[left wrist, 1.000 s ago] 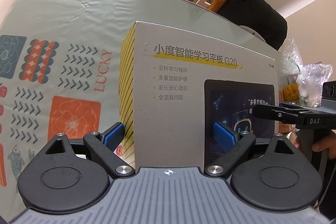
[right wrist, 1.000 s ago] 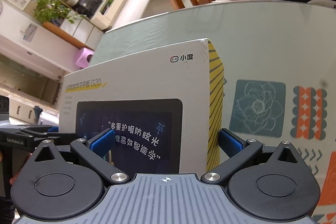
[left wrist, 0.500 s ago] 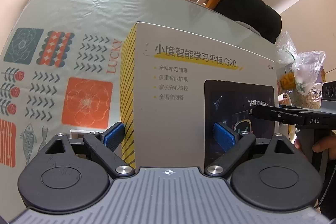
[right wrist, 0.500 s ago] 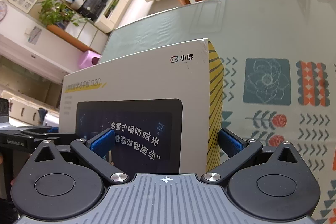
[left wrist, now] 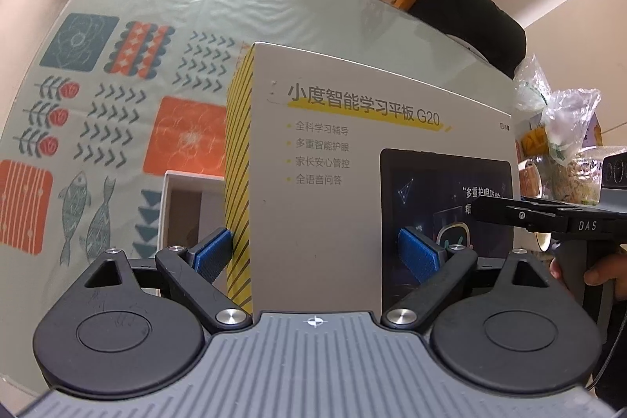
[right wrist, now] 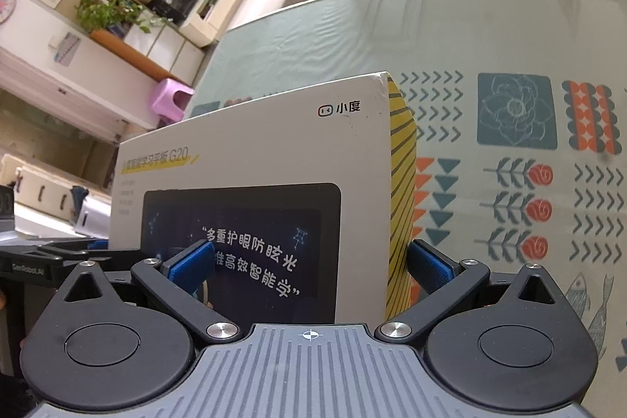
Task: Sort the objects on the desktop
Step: 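Carry the held tablet box with both grippers toward the white box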
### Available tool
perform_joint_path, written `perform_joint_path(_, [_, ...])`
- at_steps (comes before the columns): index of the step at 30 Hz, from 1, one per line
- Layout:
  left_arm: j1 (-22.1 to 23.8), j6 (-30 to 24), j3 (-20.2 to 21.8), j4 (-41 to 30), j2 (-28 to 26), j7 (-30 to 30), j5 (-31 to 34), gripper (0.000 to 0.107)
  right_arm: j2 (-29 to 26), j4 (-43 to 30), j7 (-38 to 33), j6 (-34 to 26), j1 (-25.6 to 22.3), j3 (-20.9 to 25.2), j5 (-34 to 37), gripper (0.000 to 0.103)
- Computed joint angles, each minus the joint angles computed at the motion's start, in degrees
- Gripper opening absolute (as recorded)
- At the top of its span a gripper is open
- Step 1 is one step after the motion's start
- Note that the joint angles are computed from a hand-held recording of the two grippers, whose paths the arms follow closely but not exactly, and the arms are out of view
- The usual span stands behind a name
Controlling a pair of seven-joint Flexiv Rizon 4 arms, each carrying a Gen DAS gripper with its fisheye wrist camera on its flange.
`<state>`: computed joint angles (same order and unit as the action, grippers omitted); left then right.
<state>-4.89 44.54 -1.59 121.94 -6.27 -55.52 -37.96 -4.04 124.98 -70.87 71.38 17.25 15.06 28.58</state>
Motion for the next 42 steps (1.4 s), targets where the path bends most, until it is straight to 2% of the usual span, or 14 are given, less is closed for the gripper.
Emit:
perform_joint_path(8, [2.09,-4.14,2.07,1.28,2.43,4.05,1.29,0.103,1.17,4.33,14.73,4.64,4.13,1.38,-7.42,0.103])
perform_joint_path(12, [3.31,-6.17,3.26,2.66,3.73,6.6,1.52,0.103,1.47,7.65,25.03,8.17,6.42,1.64,-14.82,0.103])
perform_joint_path(19, [4.72,-8.67,5.1,6.04,7.18,9.03,2.33,0.103,3.24,11.74,37.73,9.85,8.67,2.48,-23.84,0.103])
perform_joint_path(33, [6.16,-12.7,7.46,11.46,12.37,13.75,4.13,0.103,8.06,18.55,58.38,10.23,10.35,4.81,-38.11,0.103])
perform_joint_path(42, [7.1,-13.9,8.81,15.17,15.58,14.78,6.64,0.103,8.03,21.71,69.18,12.81,10.46,6.05,-47.19,0.103])
